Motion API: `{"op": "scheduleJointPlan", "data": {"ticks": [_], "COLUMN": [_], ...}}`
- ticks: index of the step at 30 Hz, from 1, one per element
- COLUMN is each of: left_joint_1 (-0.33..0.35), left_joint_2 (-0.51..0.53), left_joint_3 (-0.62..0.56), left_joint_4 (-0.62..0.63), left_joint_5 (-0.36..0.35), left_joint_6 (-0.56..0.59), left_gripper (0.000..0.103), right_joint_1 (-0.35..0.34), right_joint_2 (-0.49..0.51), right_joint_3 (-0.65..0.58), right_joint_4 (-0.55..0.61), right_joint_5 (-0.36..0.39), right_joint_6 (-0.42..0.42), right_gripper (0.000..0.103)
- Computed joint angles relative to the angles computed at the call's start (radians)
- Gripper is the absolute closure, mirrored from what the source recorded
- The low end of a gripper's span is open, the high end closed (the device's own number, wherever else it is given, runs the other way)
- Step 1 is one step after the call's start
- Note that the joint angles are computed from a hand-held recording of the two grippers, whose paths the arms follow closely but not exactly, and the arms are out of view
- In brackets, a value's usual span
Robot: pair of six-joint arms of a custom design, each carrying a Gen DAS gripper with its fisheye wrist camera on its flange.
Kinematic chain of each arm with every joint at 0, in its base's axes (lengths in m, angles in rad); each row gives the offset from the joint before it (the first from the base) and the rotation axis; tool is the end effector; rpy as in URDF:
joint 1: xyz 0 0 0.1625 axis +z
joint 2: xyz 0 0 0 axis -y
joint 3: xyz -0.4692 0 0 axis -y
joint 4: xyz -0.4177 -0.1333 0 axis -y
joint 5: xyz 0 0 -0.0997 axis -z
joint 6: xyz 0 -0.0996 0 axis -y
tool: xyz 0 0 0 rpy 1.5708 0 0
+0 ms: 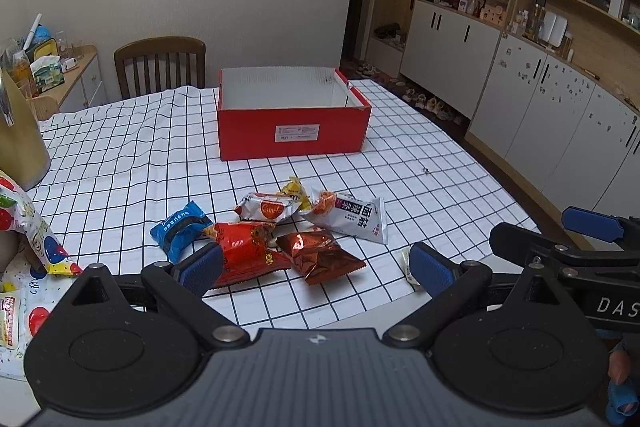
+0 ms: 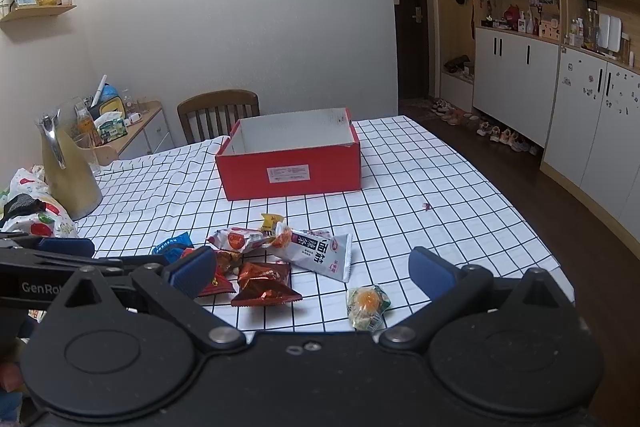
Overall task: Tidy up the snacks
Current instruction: 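Move both tools toward the snack pile in front of the red box, then grasp the brown Oreo bag with the left tool while the right tool grasps the egg-yolk pastry packet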
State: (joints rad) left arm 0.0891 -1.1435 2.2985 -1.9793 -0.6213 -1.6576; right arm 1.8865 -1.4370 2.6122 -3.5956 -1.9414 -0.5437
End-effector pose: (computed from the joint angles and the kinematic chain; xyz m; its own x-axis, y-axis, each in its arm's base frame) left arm -0.3763 -0.2488 0.0971 -0.7716 -0.1196 -0.6248 0.4329 0.6209 -0.6535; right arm 0.2039 -0.3112 0.2556 -0.7245 -0.3511 0.5932 -0.6775 0.5212 -0.5190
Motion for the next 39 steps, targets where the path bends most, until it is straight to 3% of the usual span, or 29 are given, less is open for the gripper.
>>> {"op": "scheduleJointPlan", "data": {"ticks": [9, 20, 31, 39], "left_joint_1": [0.013, 0.087, 0.165, 0.208], "left_joint_2": [0.004, 0.004, 0.021, 0.031], "left_joint_3": [0.009, 0.011, -0.030, -0.028], "left_joint_4": [-0.061, -0.105, -0.102, -0.161], "left_joint_5": [0.016, -0.006, 0.011, -0.018], "left_joint_6": [0.032, 0.074, 0.098, 0.134], "left_gripper": [0.003, 0.003, 0.003, 0.003], "right_joint_1": [-0.012, -0.053, -0.098, -0.109], "right_joint_2": [-0.001, 0.038, 0.088, 0.112], "right_joint_3": [0.001, -0.030, -0.104, -0.146], "right_joint_4": [-0.012, -0.036, 0.041, 0.105], "right_joint_5": [0.008, 0.014, 0.056, 0.051], "right_joint_6": [-0.021, -0.017, -0.026, -0.015], "right_gripper": [0.001, 0.001, 0.004, 0.005]}}
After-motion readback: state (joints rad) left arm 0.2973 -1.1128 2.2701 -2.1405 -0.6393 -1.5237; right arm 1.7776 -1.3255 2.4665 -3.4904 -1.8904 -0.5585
